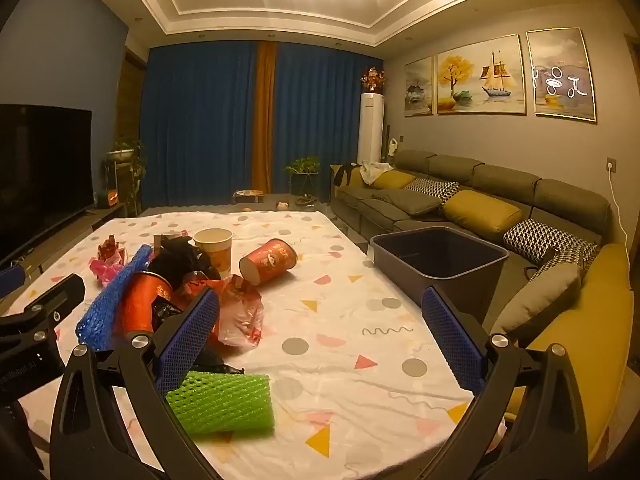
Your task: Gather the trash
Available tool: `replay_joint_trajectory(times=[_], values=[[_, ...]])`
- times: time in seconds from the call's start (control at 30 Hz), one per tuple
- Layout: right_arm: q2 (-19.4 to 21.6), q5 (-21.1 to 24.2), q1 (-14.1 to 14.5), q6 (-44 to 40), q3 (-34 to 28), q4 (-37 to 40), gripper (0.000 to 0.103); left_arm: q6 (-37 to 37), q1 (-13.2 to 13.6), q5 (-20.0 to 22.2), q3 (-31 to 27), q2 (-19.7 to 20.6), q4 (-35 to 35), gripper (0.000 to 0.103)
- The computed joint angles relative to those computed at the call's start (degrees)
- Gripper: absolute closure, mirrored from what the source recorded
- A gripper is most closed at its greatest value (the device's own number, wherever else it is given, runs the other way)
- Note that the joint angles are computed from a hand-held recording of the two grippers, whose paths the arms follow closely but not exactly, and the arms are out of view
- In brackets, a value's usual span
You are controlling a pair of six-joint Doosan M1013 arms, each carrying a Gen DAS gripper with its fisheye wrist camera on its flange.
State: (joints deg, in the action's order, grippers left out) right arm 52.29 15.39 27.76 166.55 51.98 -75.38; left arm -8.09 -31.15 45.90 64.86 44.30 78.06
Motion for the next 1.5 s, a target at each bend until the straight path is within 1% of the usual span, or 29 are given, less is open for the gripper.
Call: replay_joint_trajectory(times=[0.2, 0.27, 0.3, 0.33, 0.47, 0.6, 1.0, 1.5], values=[[0.1, 0.1, 0.0, 3.1, -0.1, -2.8, 0.005, 0.3, -0.1, 0.0, -0.3, 0.2, 0.1, 0.006], [-0.4, 0.1, 0.0, 5.6, 1.0, -5.4, 0.005, 0.4, -0.2, 0.2, -0.5, 0.4, 0.2, 0.006], [-0.4, 0.0, 0.0, 5.5, 1.1, -5.4, 0.005, -0.8, -0.1, -0.3, 0.3, 0.0, 0.4, 0.006], [-0.3, 0.2, 0.0, 6.8, 1.1, -6.7, 0.005, -0.8, -0.3, 0.0, 0.2, 0.1, 0.4, 0.006], [-0.4, 0.5, 0.3, 8.0, 1.3, -8.2, 0.005, -1.0, -0.6, 0.5, -0.2, 0.4, 0.7, 0.006], [-0.4, 0.5, 0.3, 8.3, 1.3, -8.4, 0.005, -2.4, 0.0, -0.6, 0.8, -0.3, 0.9, 0.006], [-0.5, 0.5, 0.3, 7.7, 1.3, -7.6, 0.005, -3.3, 0.0, -0.6, 1.0, -0.4, 1.1, 0.006], [-0.5, 0.3, 0.2, 9.5, 1.7, -9.2, 0.005, -3.7, 0.1, -0.6, 1.2, -0.5, 1.0, 0.006]])
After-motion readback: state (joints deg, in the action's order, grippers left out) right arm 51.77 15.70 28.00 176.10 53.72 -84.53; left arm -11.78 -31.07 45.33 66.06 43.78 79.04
